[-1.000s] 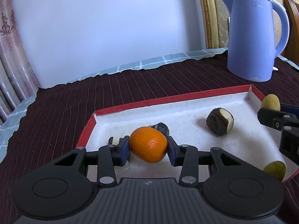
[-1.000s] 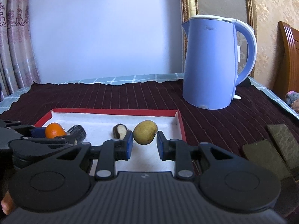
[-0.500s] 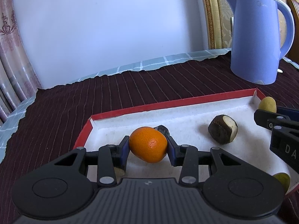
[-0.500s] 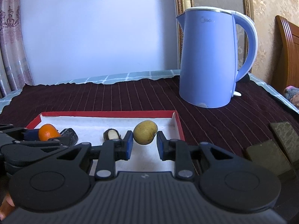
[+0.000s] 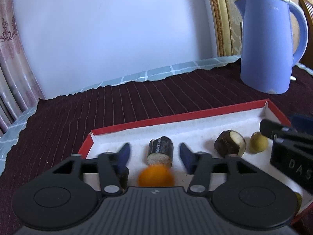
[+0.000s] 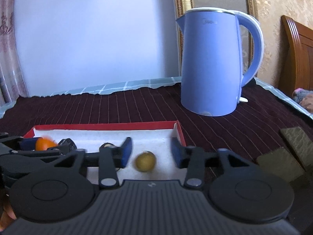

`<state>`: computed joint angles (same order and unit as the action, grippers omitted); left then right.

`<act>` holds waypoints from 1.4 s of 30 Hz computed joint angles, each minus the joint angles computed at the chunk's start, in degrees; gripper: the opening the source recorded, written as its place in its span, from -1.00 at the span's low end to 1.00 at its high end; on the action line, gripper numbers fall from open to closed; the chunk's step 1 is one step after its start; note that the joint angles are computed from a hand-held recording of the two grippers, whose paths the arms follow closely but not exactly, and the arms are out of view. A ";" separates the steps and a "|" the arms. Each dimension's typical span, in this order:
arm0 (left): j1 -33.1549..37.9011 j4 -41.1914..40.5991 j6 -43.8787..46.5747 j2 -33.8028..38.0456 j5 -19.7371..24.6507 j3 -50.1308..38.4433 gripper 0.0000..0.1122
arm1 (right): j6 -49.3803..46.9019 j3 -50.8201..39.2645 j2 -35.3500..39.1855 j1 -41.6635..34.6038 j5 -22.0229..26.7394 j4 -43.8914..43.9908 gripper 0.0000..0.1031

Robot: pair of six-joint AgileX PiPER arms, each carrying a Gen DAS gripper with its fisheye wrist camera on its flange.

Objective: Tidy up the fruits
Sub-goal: 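Lower the orange into the tray with the left tool while the right tool releases the potato, then open the left tool to release the orange and withdraw both tools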

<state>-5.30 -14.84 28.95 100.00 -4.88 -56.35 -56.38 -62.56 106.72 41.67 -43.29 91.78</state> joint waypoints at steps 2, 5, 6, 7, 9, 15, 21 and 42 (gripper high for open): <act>-0.39 1.28 -1.10 -0.72 -3.57 1.89 0.28 | 1.73 0.71 -0.01 -0.03 -0.05 -0.94 0.01; -1.43 -4.51 5.87 -1.76 -6.78 3.88 0.28 | 4.77 2.12 -0.07 0.08 0.15 -2.63 0.16; -1.42 -2.90 4.48 -2.18 -7.04 4.42 0.28 | 4.73 2.19 0.01 0.24 -0.13 -2.51 0.16; -1.32 -1.20 2.97 -2.50 -6.88 4.74 0.28 | 5.35 2.50 -0.07 0.40 -0.42 -2.94 0.17; -0.97 3.46 -1.33 -3.40 -7.12 5.93 0.28 | 7.91 3.53 -0.55 0.81 -1.01 -4.37 0.24; 0.24 10.75 -7.73 -5.60 -8.35 9.17 0.28 | 10.93 5.66 -1.21 2.69 -2.88 -5.37 0.41; 2.20 16.63 -13.76 -7.15 -8.02 10.72 0.28 | 12.14 6.70 -1.59 4.07 -3.52 -5.34 0.48; 9.99 43.05 -40.77 -9.35 -11.35 16.38 0.28 | 12.53 7.67 -1.35 8.95 -7.50 -4.71 0.70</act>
<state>4.69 28.21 -11.83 90.65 -16.23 -39.96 -43.85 -54.89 105.37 50.62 -50.79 87.07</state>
